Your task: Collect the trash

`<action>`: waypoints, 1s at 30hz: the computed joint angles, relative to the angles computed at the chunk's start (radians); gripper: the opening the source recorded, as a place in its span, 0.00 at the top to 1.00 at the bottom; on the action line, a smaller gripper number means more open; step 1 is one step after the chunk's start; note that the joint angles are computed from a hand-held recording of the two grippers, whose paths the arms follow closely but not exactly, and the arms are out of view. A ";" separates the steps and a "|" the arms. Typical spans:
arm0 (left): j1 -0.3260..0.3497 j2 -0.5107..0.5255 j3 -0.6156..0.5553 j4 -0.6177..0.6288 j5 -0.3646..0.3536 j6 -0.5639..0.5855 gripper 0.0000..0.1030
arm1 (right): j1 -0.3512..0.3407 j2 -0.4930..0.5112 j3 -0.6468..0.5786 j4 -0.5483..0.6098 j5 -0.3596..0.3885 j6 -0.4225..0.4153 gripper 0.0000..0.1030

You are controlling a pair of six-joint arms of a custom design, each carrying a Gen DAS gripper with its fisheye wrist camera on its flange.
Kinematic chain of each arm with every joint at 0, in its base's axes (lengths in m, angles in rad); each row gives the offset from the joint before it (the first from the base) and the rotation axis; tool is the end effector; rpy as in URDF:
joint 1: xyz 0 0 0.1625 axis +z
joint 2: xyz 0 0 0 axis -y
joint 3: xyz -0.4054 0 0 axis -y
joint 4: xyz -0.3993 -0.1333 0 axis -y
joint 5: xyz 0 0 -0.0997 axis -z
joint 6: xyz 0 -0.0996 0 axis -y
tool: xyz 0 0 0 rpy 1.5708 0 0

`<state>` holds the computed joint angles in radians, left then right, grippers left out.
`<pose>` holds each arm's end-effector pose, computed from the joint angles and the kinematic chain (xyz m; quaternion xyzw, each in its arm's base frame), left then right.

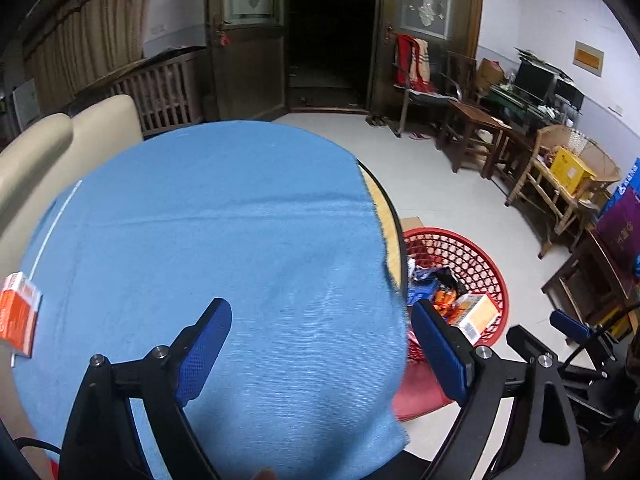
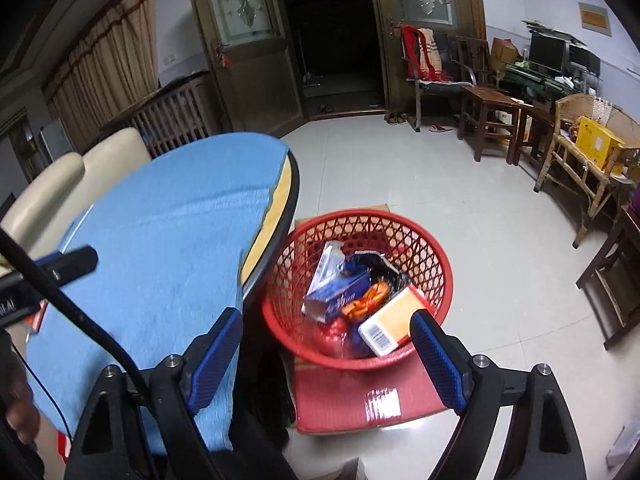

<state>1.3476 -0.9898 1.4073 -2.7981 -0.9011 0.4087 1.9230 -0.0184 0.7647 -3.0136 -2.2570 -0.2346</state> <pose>0.0325 -0.7383 0.3578 0.1467 0.8653 -0.3425 0.3352 0.3503 -0.7496 -0.0963 0.1461 -0.8806 0.3394 0.2968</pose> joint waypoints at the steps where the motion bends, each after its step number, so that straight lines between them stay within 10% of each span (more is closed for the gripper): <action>1: 0.000 -0.003 0.007 -0.014 -0.001 0.004 0.11 | 0.002 0.000 0.007 -0.009 -0.003 -0.005 0.12; 30: 0.000 -0.008 0.040 -0.066 -0.002 0.021 0.11 | 0.023 0.037 -0.049 -0.022 -0.049 -0.037 0.04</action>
